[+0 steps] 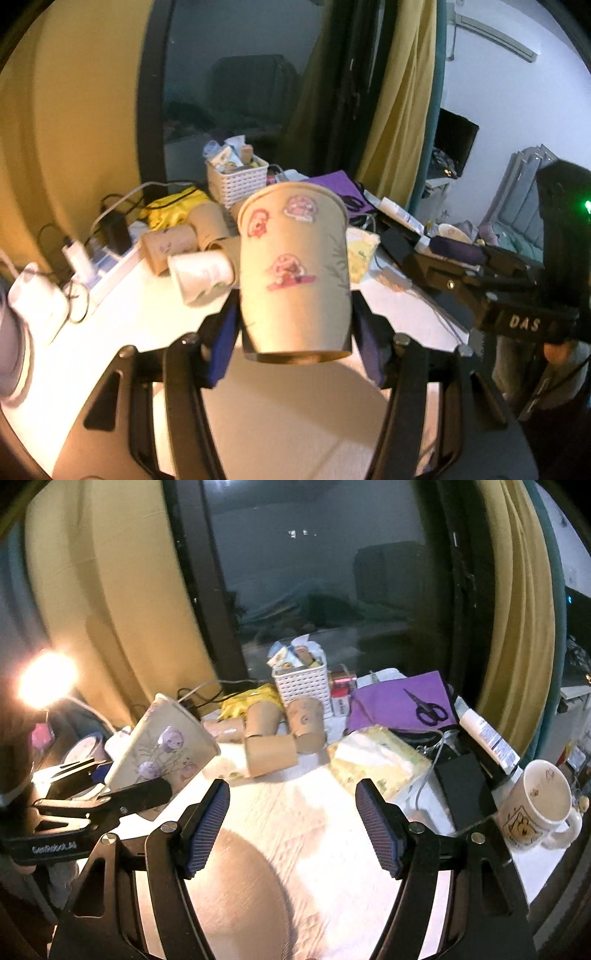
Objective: Flip cup upright
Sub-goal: 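Lift the cup with the left gripper and carry it over the grey mat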
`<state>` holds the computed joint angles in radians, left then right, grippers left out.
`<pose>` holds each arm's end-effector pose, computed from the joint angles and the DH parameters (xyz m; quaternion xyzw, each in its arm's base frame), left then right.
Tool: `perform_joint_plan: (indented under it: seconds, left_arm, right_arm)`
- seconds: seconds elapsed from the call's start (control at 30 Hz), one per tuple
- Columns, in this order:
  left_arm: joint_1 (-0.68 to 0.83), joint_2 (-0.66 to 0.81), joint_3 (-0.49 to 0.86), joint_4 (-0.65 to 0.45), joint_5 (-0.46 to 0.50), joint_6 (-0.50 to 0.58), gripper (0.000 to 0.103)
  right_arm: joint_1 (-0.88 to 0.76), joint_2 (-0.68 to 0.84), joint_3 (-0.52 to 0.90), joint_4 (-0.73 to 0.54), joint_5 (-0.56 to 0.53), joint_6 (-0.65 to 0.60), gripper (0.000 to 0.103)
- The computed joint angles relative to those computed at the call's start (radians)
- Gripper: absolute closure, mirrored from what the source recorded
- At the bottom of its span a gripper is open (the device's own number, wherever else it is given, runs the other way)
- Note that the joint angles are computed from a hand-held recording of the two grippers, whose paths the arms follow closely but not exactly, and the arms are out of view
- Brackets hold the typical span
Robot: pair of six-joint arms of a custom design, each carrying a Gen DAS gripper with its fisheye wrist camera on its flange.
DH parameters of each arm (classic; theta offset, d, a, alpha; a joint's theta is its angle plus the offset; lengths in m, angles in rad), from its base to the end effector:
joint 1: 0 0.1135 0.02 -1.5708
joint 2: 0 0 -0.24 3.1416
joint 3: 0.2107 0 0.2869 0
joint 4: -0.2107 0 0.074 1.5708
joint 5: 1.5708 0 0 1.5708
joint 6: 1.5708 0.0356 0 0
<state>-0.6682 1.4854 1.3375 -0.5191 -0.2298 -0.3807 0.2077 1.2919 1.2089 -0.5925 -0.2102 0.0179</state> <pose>0.2964 -0.2236 0.3034 0.0785 0.8916 -0.1279 0.4271 0.3149 0.0740 0.3127 -0.1301 0.8882 0.1424 0.4171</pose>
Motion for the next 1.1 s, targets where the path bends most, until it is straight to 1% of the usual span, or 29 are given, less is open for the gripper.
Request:
perform_joint_plan:
  seconds: [0.2,0.4,0.47,0.63,0.73,0.77,0.87,0.9,0.97,1.1]
  left_arm:
    - [-0.076,-0.237,-0.253,0.061,-0.107,-0.071,0.045]
    - [-0.178,-0.397,-0.423,0.076,-0.239,-0.161,0.045]
    - [-0.224,-0.460,-0.484,0.070,-0.293,-0.205,0.045]
    - [-0.369,-0.591,-0.586,-0.015,-0.463,-0.342,0.045]
    - [-0.446,-0.630,-0.629,-0.058,-0.531,-0.425,0.045]
    - [-0.490,-0.638,-0.648,-0.074,-0.569,-0.467,0.045]
    - [-0.573,-0.650,-0.686,-0.100,-0.644,-0.543,0.045]
    - [-0.612,-0.641,-0.690,-0.127,-0.677,-0.599,0.045]
    - [-0.660,-0.634,-0.696,-0.146,-0.713,-0.670,0.045]
    - [-0.772,-0.549,-0.672,-0.243,-0.814,-0.874,0.045]
  right_arm:
    - [0.085,-0.115,-0.090,-0.031,0.037,0.016,0.029]
    - [0.202,-0.208,-0.165,-0.065,0.087,0.043,0.029]
    - [0.240,-0.243,-0.191,-0.072,0.105,0.055,0.029]
    - [0.336,-0.340,-0.266,-0.088,0.143,0.112,0.029]
    - [0.380,-0.386,-0.301,-0.095,0.154,0.139,0.029]
    - [0.393,-0.402,-0.312,-0.096,0.157,0.147,0.029]
    - [0.449,-0.452,-0.352,-0.104,0.163,0.171,0.029]
    - [0.470,-0.465,-0.363,-0.108,0.164,0.178,0.029]
    - [0.526,-0.488,-0.380,-0.118,0.192,0.192,0.029]
    - [0.604,-0.529,-0.390,-0.141,0.227,0.217,0.029]
